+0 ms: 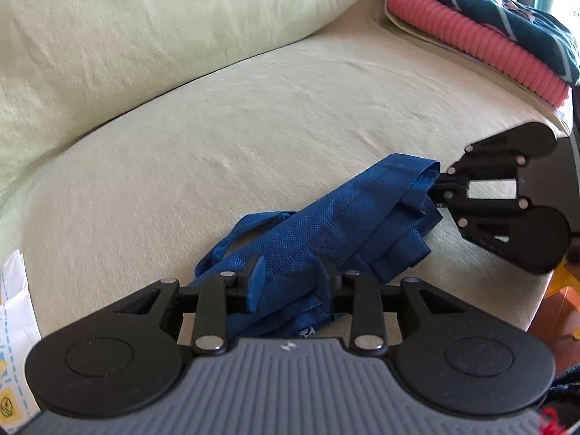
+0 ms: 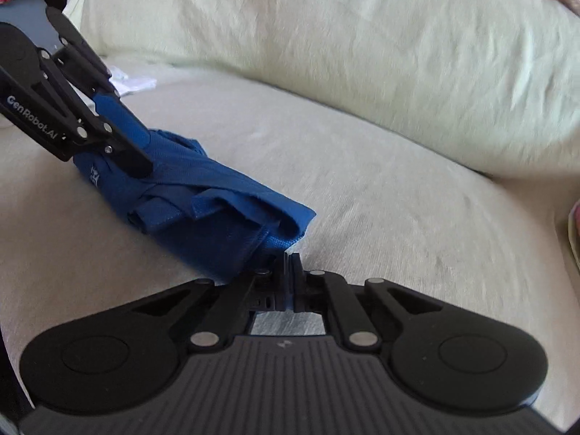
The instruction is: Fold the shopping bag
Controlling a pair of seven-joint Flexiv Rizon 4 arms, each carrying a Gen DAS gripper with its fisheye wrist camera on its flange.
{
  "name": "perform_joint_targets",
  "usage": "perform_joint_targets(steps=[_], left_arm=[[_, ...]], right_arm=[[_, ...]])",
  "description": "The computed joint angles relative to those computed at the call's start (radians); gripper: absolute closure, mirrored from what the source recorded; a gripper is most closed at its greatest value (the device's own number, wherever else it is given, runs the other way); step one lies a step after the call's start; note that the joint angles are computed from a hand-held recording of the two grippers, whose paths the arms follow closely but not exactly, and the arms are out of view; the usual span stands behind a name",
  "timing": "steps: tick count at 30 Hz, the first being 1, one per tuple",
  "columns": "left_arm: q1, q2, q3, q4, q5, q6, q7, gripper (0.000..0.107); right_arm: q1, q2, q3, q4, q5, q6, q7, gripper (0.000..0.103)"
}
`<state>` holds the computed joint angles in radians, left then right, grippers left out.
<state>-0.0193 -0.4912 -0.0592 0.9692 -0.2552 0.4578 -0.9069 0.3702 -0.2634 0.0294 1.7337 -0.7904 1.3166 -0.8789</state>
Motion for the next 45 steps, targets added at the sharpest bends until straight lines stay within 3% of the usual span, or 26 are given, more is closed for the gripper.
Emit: perform_joint_targets(steps=[4,6,12,18,21,23,25,27,31,33,35,38,39,42,45], left_arm=[[-0.005,-0.013,0.004,-0.033,0.015,-0.024,-0.011,0.068],[-0.006,-0.013,0.005,-0.035,0.017,-0.026,-0.018,0.068],[-0.011,-0.025,0.005,-0.061,0.027,-0.038,-0.028,0.068],[-0.009,-0.027,0.002,-0.061,0.025,-0.034,-0.025,0.068],[-0.006,-0.025,0.0,-0.053,0.018,-0.026,-0.019,0.068],[-0.002,-0.017,-0.004,-0.031,0.006,-0.006,-0.013,0.068],[-0.001,-0.011,-0.005,-0.013,-0.001,0.011,-0.01,0.068],[-0.001,-0.012,-0.005,-0.013,-0.003,0.012,-0.009,0.068],[0.002,-0.024,-0.006,-0.039,-0.007,-0.014,-0.003,0.068],[0.003,-0.025,-0.007,-0.039,-0.01,-0.015,-0.003,0.068],[0.002,-0.027,-0.006,-0.043,-0.009,-0.018,-0.006,0.068],[0.053,-0.026,-0.032,-0.02,-0.062,-0.032,0.113,0.068],[0.052,-0.027,-0.029,-0.022,-0.065,-0.035,0.115,0.068],[0.049,-0.026,-0.024,-0.023,-0.069,-0.046,0.125,0.068],[0.051,-0.031,-0.024,-0.036,-0.076,-0.075,0.136,0.068]], right_arm=[[-0.014,-0.009,0.065,-0.09,0.158,-0.136,-0.153,0.1],[-0.002,0.004,0.037,-0.099,0.143,-0.126,-0.097,0.095],[0.001,0.005,-0.022,-0.075,-0.003,0.046,-0.021,0.093],[0.011,0.009,-0.118,-0.063,-0.24,0.195,0.181,0.093],[-0.025,-0.01,-0.032,-0.083,-0.133,0.163,0.024,0.093],[-0.05,-0.015,0.049,-0.079,-0.004,0.074,-0.132,0.093],[-0.041,-0.013,0.066,-0.046,0.063,0.026,-0.229,0.1],[-0.001,-0.006,0.012,-0.028,-0.028,0.025,-0.216,0.1],[0.017,0.004,0.013,-0.054,-0.075,-0.038,-0.335,0.098],[0.013,0.019,0.014,-0.041,-0.112,0.009,-0.382,0.082],[0.004,0.021,0.044,-0.033,-0.089,0.028,-0.491,0.045],[0.005,0.02,0.09,-0.027,-0.019,0.028,-0.685,0.046],[0.018,0.015,0.068,-0.018,-0.063,0.042,-0.698,0.047],[0.067,-0.008,-0.056,-0.004,-0.35,0.119,-0.584,0.048],[0.061,-0.043,-0.048,-0.04,-0.402,0.102,-0.582,0.051]])
